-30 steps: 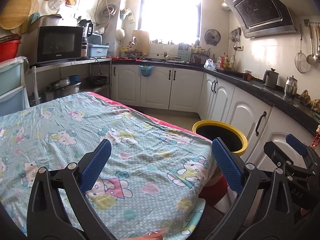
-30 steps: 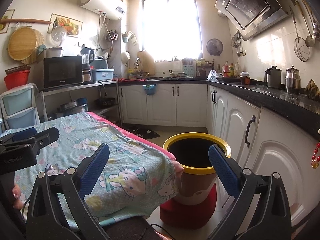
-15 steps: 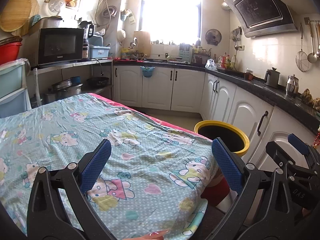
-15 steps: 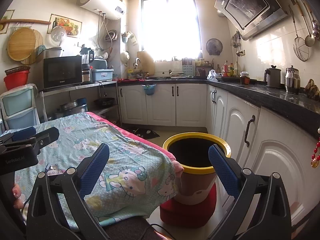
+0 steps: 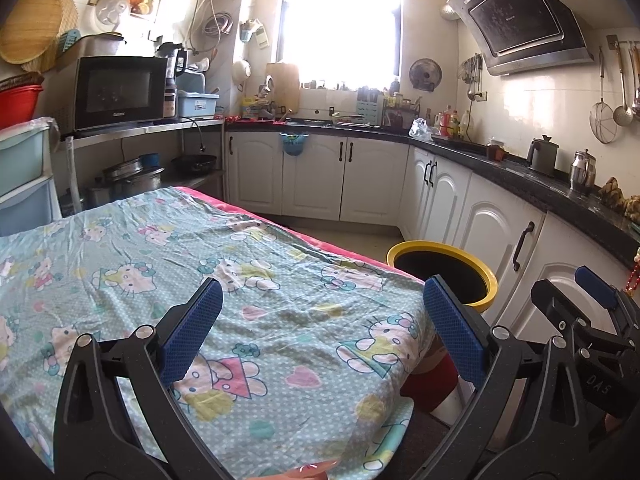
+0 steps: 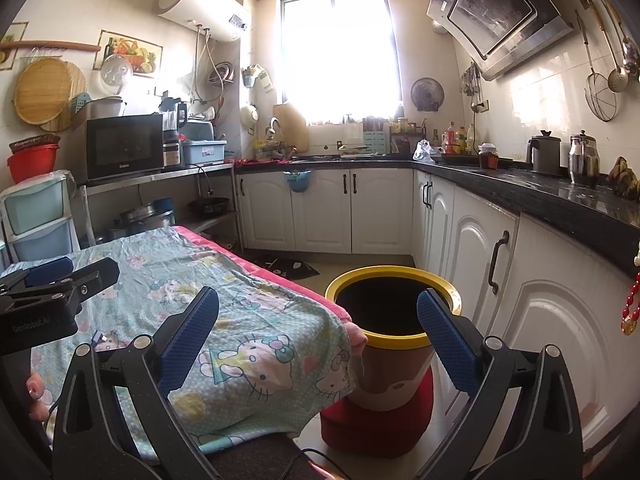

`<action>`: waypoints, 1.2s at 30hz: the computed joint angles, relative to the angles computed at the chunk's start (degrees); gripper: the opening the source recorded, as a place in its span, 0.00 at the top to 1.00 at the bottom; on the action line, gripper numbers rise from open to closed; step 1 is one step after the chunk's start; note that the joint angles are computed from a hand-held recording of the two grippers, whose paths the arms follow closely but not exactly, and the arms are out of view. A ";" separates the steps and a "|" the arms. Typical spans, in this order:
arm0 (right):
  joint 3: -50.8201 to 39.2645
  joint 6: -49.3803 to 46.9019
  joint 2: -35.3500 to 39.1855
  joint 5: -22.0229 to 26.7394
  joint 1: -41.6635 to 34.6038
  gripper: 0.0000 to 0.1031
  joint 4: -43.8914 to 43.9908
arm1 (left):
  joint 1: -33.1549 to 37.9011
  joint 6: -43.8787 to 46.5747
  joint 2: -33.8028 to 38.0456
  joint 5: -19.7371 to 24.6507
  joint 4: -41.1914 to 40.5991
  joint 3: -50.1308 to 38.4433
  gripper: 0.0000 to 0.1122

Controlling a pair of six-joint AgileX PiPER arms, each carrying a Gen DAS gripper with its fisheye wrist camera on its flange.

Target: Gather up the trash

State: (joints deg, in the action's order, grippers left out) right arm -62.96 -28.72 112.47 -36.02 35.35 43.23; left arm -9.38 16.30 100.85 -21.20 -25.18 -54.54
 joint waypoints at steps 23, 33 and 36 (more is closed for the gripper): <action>0.27 0.30 -0.01 -0.38 0.21 0.06 -0.03 | -0.01 0.22 -0.09 -0.09 -0.05 0.09 0.18; 0.36 0.32 0.05 -0.70 0.47 0.06 0.15 | -0.07 0.38 -0.11 0.06 -0.24 0.05 0.18; 0.35 0.25 0.08 -0.73 0.52 0.06 0.17 | 0.07 0.13 -0.21 0.10 0.18 0.13 0.18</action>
